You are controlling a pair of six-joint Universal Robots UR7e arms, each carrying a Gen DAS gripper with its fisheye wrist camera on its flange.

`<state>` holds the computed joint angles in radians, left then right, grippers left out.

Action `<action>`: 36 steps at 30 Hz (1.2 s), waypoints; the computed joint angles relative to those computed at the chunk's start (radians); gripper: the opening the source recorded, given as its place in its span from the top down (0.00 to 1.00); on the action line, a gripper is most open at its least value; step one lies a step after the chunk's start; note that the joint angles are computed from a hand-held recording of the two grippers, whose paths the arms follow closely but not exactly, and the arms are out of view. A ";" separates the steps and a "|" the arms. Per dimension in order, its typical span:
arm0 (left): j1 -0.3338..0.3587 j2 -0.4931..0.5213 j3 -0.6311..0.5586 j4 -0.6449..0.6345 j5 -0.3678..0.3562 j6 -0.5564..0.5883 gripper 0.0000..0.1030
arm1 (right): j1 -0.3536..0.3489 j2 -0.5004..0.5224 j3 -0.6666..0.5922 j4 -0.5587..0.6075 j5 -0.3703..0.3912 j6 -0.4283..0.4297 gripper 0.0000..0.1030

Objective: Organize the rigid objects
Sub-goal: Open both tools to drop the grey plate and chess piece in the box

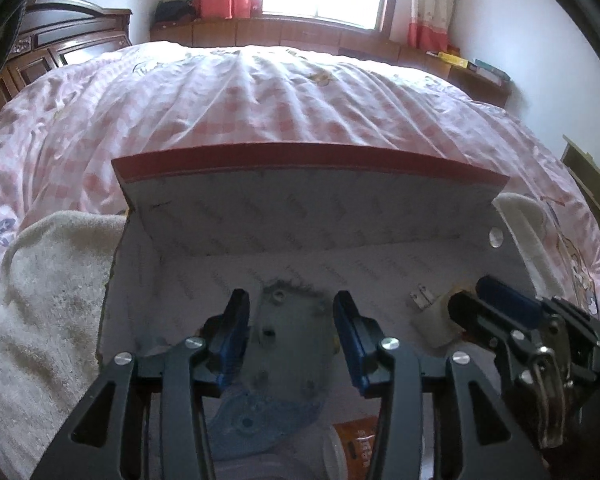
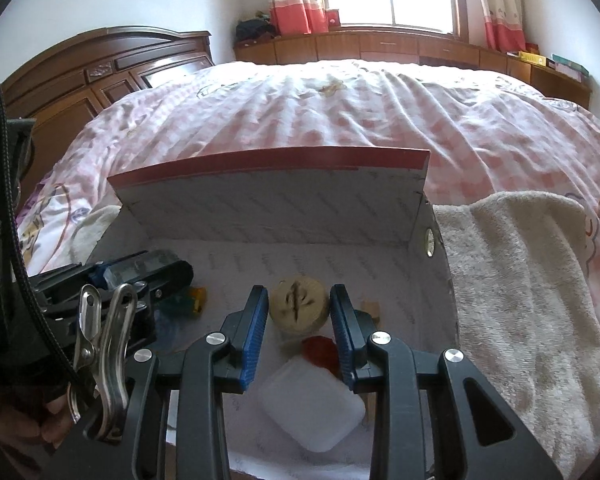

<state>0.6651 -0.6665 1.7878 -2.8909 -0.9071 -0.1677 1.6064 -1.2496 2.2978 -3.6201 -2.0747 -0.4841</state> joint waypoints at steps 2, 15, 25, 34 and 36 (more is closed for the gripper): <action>0.000 -0.001 0.000 0.008 0.010 -0.015 0.50 | 0.003 0.004 0.002 -0.014 -0.004 -0.008 0.62; -0.043 -0.067 0.074 0.016 0.052 -0.067 0.50 | 0.039 -0.037 0.048 -0.039 0.001 0.015 0.61; -0.098 -0.140 0.157 0.033 0.067 -0.134 0.50 | 0.088 -0.075 0.112 -0.074 -0.008 0.035 0.61; -0.135 -0.191 0.213 0.050 0.080 -0.179 0.49 | 0.112 -0.099 0.164 -0.101 -0.019 0.049 0.61; -0.143 -0.201 0.227 0.050 0.084 -0.187 0.49 | 0.118 -0.105 0.174 -0.103 -0.022 0.054 0.61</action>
